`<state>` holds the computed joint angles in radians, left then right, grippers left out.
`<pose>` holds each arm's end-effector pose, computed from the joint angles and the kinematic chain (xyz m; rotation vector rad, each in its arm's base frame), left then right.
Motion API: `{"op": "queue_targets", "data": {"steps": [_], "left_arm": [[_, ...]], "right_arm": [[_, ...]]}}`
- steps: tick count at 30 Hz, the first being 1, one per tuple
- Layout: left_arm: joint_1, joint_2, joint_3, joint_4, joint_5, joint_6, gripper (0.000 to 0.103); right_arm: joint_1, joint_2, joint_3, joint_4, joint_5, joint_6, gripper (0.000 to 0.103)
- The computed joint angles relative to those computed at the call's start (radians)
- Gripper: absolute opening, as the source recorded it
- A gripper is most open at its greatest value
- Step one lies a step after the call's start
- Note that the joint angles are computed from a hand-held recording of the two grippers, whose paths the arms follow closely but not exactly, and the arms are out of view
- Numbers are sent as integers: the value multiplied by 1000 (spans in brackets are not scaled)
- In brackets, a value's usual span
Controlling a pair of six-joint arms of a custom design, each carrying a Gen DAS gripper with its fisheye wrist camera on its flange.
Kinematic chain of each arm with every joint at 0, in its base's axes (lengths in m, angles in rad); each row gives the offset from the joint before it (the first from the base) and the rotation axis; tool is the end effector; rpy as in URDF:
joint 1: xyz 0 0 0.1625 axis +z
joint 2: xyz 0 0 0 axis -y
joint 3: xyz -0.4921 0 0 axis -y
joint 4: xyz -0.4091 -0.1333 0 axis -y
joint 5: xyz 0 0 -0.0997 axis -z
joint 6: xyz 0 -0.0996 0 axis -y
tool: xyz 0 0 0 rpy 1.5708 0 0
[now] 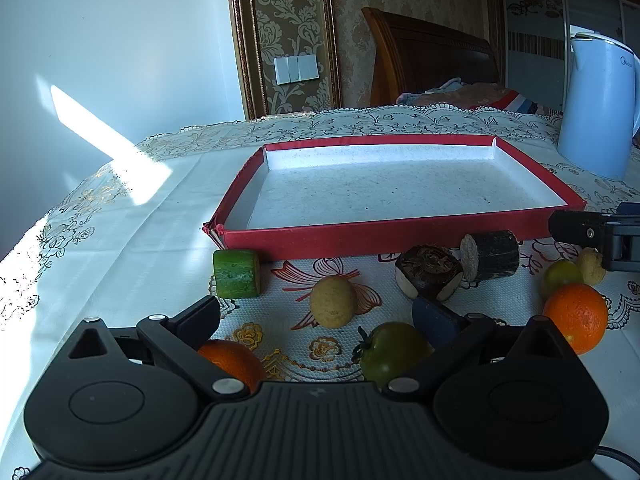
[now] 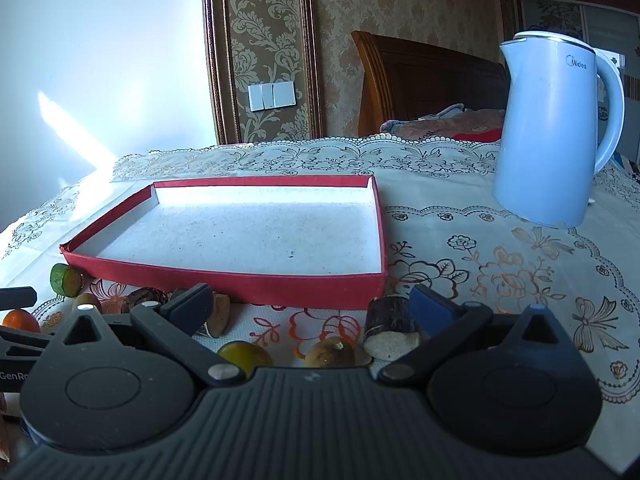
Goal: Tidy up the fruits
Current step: 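Move both tools toward the fruits lying beside the red tray, then close the right tool on the orange while the left tool grasps the green tomato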
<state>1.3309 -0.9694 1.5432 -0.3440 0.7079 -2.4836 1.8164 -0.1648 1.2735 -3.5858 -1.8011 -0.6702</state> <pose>0.0456 -0.6930 0.2344 0.1860 1.8746 -1.2038 0.3031 -0.7546 -0.1043 0.9814 -2.3107 1.1321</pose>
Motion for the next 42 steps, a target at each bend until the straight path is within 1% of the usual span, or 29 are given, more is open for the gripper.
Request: {"op": "queue_targets", "data": {"steps": [5,9,13,16,19,22,24,25,26,28,29,31,32,33,34,36,38,40,42], "left_arm": [[0,0,2,-7,0,7,103],[1,-1,10,-31,8,23,103],[1,-1,10,-33,7,25,103],[2,-3,17,-52,12,38,103],[2,-3,19,-57,14,41,103],[3,-4,22,-68,17,49,103],[2,-2,23,-73,16,55,103],[2,-1,23,-73,16,58,103],[1,0,23,-74,16,63,103],[2,-2,28,-87,20,81,103],[2,-3,31,-93,23,88,103],[3,-5,35,-90,28,97,103],[3,-5,35,-91,28,100,103],[3,-4,32,-84,24,104,103],[3,-5,34,-92,27,112,103],[4,-4,29,-79,26,106,103],[6,-7,37,-97,40,107,103],[6,-7,37,-100,42,107,103],[6,-6,33,-92,37,107,103]], "right_arm": [[3,-3,16,-10,-6,-26,103],[3,-13,29,8,-11,-20,103],[-6,-39,81,-20,20,-16,103],[-13,-62,126,-33,27,-40,103],[-24,-93,175,-23,25,-41,103],[-43,-132,223,10,55,-31,103],[-53,-150,254,16,73,-64,103],[-55,-157,269,12,76,-94,103],[-56,-159,282,-3,76,-129,103],[-56,-158,298,-35,66,-170,103],[-54,-161,302,-32,57,-176,103],[-55,-177,313,4,67,-157,103],[-56,-188,318,39,83,-147,102],[-56,-195,323,62,103,-140,98],[-56,-198,326,79,121,-140,96],[-49,-193,325,104,139,-162,96],[-33,-177,312,112,121,-204,95],[-18,-161,297,122,103,-238,88],[-6,-147,279,137,94,-256,87]]}}
